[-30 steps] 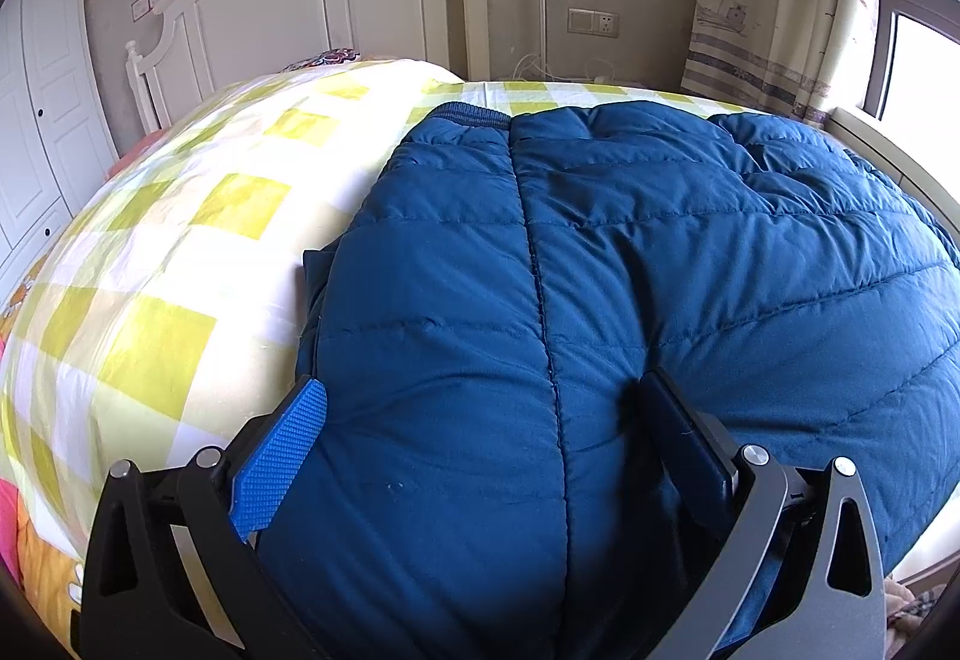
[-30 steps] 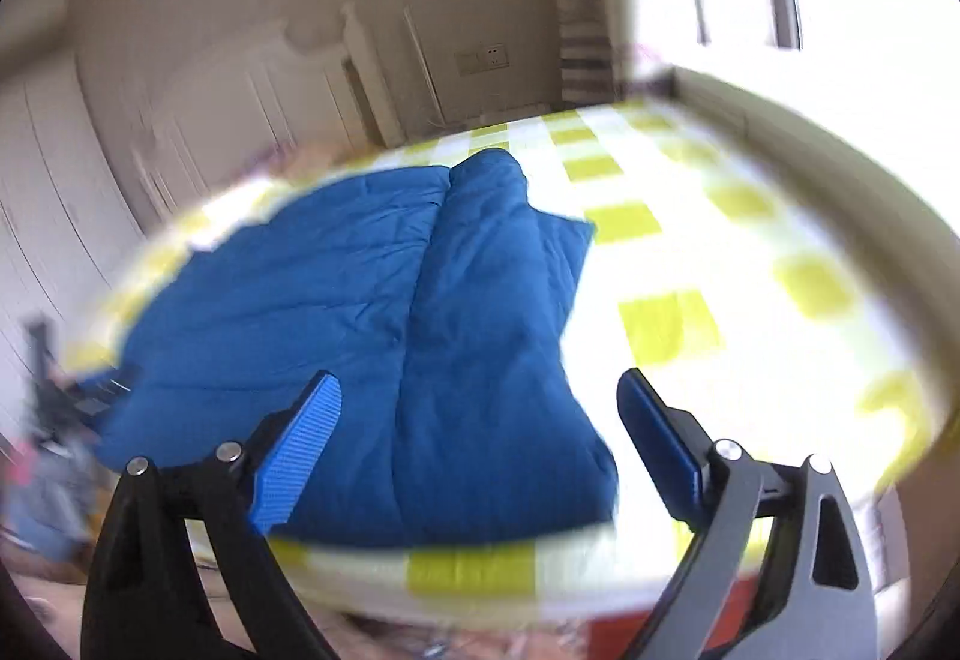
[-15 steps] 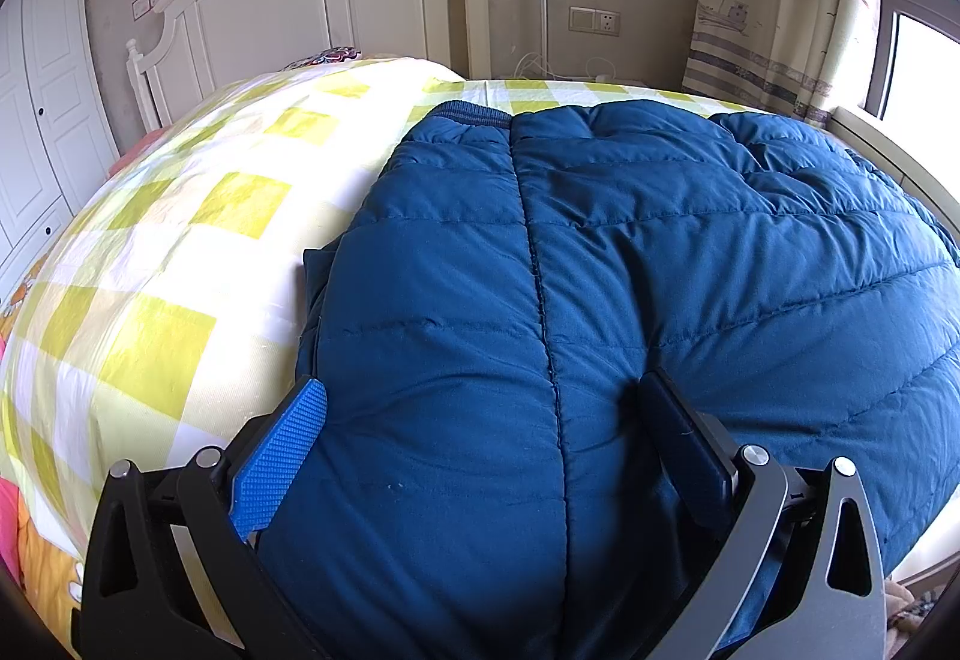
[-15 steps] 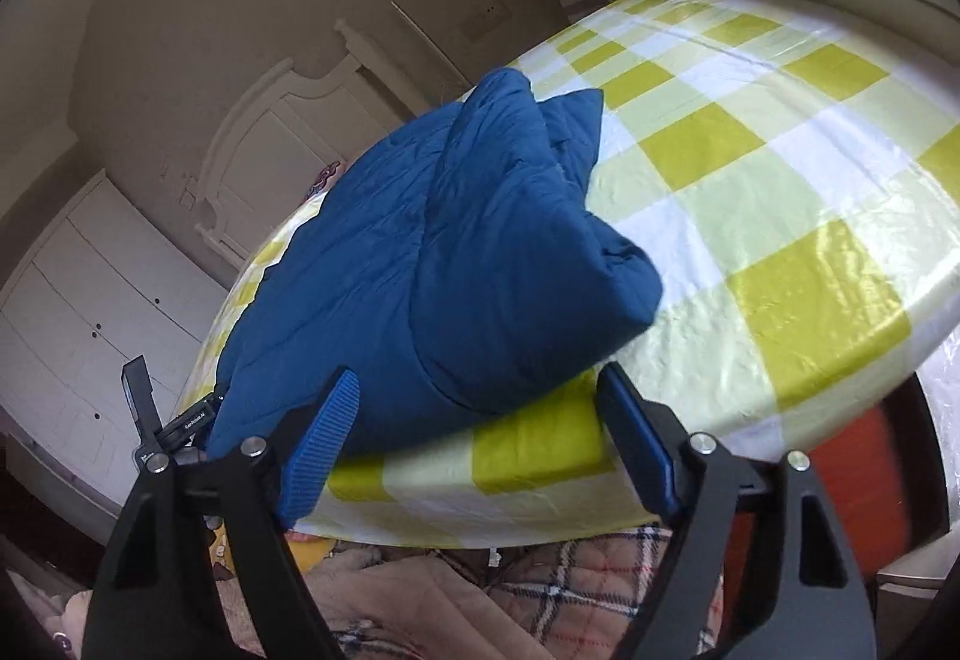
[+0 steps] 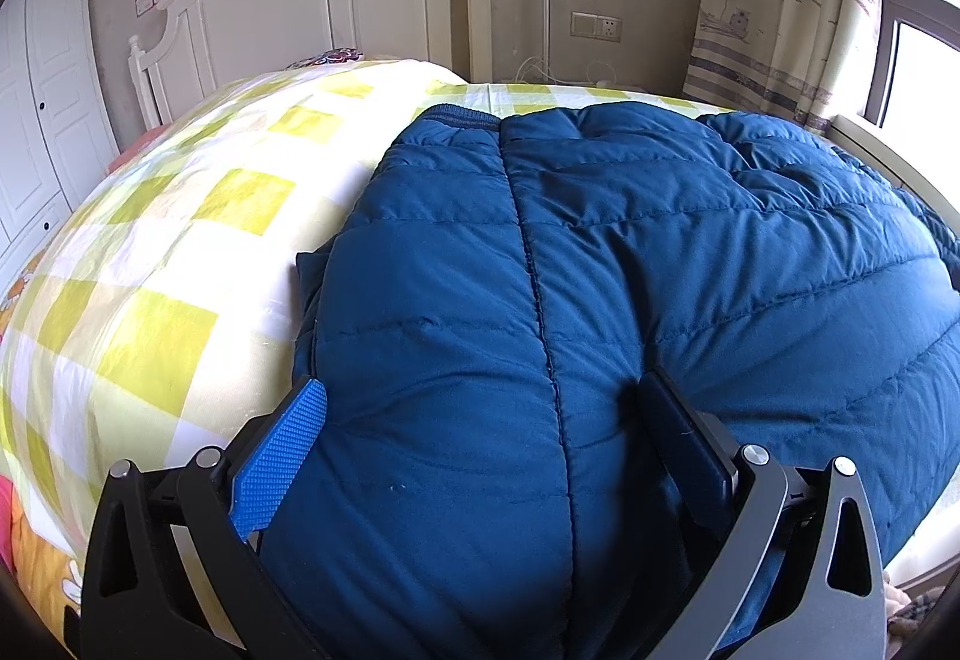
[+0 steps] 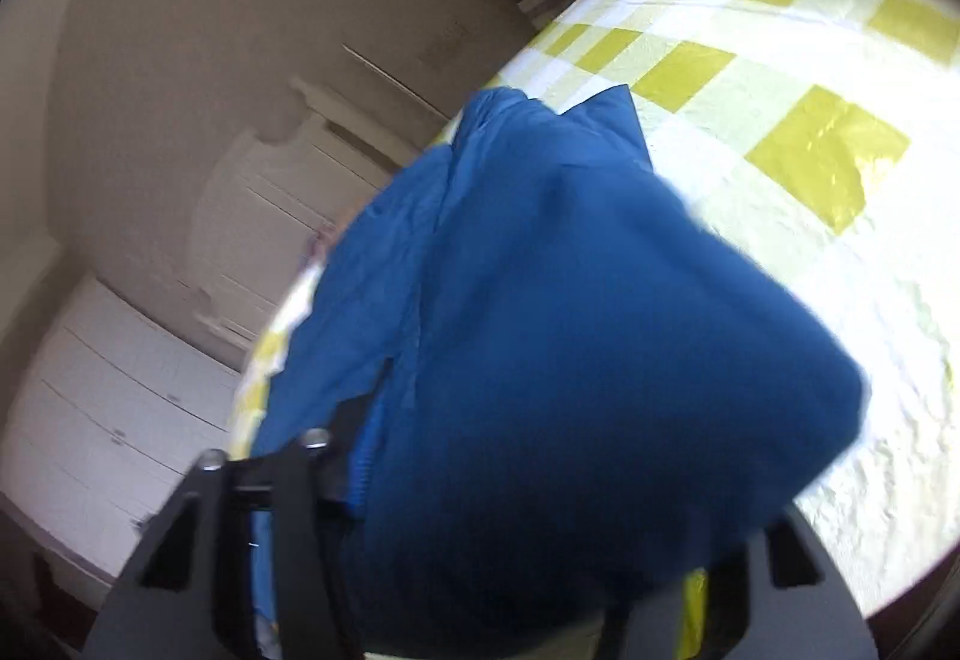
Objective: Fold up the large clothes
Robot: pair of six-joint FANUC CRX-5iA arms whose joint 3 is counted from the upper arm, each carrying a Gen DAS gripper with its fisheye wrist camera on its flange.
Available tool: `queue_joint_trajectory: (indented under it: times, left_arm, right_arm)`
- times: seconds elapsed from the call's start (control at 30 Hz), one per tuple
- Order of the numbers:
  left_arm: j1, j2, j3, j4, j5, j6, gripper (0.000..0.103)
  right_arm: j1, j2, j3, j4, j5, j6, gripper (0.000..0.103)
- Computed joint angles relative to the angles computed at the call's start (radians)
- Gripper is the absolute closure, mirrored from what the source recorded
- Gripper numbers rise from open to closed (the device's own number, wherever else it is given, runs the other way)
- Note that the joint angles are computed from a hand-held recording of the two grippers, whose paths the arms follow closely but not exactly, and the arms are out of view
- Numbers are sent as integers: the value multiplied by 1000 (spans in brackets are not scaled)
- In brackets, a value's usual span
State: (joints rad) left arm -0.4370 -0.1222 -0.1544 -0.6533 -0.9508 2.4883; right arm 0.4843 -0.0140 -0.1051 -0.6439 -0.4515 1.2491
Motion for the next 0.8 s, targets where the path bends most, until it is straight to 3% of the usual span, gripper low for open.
queue_joint_trajectory:
  times: [0.07,0.17,0.23,0.33,0.43,0.57,0.67,0.8]
  left_arm:
    - [-3,3,4,0,-3,-1,4]
    - [3,3,10,21,-14,-24,4]
    - [1,14,33,36,-52,-46,4]
    - [-41,75,138,21,-186,-98,4]
    - [-59,125,235,39,-202,-185,4]
    - [-56,269,449,92,-200,-320,4]
    - [-42,430,653,119,-261,-387,4]
    - [-33,645,930,106,-409,-419,4]
  right_arm:
    - [-53,-18,-12,-178,-4,161,68]
    - [-91,-51,-38,-289,-15,252,72]
    - [-102,-80,-57,-314,-21,284,74]
    - [-113,-128,-86,-335,-22,322,76]
    - [-109,-177,-119,-304,1,331,76]
    - [-86,-233,-160,-223,41,322,76]
    - [-97,-251,-169,-225,28,335,76]
    - [-68,-264,-176,-160,43,304,76]
